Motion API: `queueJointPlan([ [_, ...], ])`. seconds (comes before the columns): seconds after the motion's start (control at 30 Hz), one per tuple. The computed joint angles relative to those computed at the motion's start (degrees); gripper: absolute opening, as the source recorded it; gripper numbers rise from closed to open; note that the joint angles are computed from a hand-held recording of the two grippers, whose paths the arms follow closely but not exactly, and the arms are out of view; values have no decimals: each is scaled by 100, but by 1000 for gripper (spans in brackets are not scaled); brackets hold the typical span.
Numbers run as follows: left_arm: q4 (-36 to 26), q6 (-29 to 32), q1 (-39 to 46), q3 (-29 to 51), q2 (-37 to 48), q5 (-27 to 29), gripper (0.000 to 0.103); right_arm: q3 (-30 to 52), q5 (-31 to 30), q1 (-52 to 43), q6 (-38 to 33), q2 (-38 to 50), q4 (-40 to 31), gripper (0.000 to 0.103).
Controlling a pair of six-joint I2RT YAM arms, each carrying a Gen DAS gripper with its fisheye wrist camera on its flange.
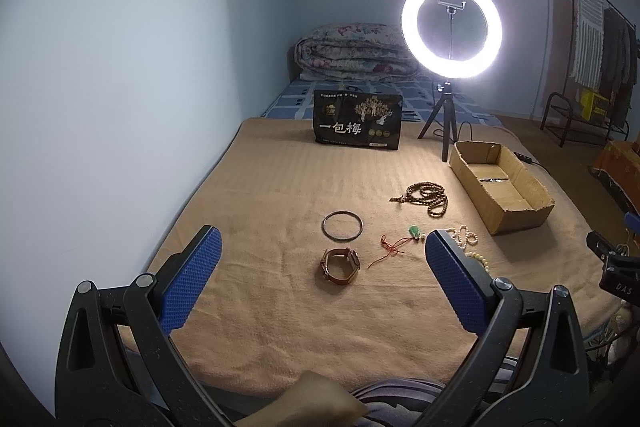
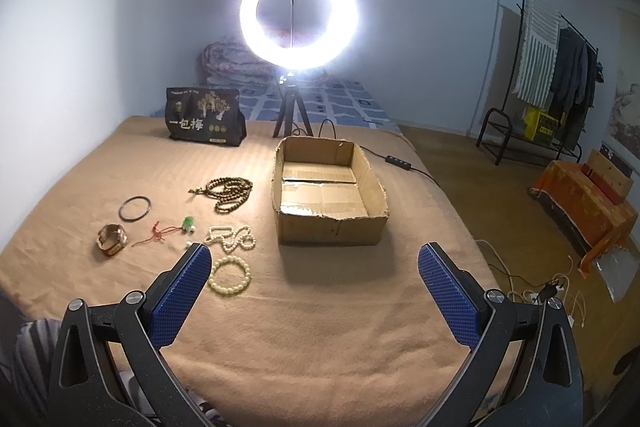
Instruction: Organize jewelry
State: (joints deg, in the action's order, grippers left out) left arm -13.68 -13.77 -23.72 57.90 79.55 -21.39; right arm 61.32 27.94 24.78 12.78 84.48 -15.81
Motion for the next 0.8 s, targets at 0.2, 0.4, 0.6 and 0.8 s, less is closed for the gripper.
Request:
queueJointPlan([
  [0.2,208,125,302,56,404,245,103,-107,-704,-379,-285,482,561,103],
  [0.4,430,406,685,241,1067,798,103,95,-1133,-518,-632,1093,709,103],
  [0.6,544,611,909,588,1876,1281,91,631,-1627,-667,-686,1846,539,103],
  [0.8,174,555,1144,1372,2948,1950,71,1285,-1959,-777,-680,2548,257,103],
])
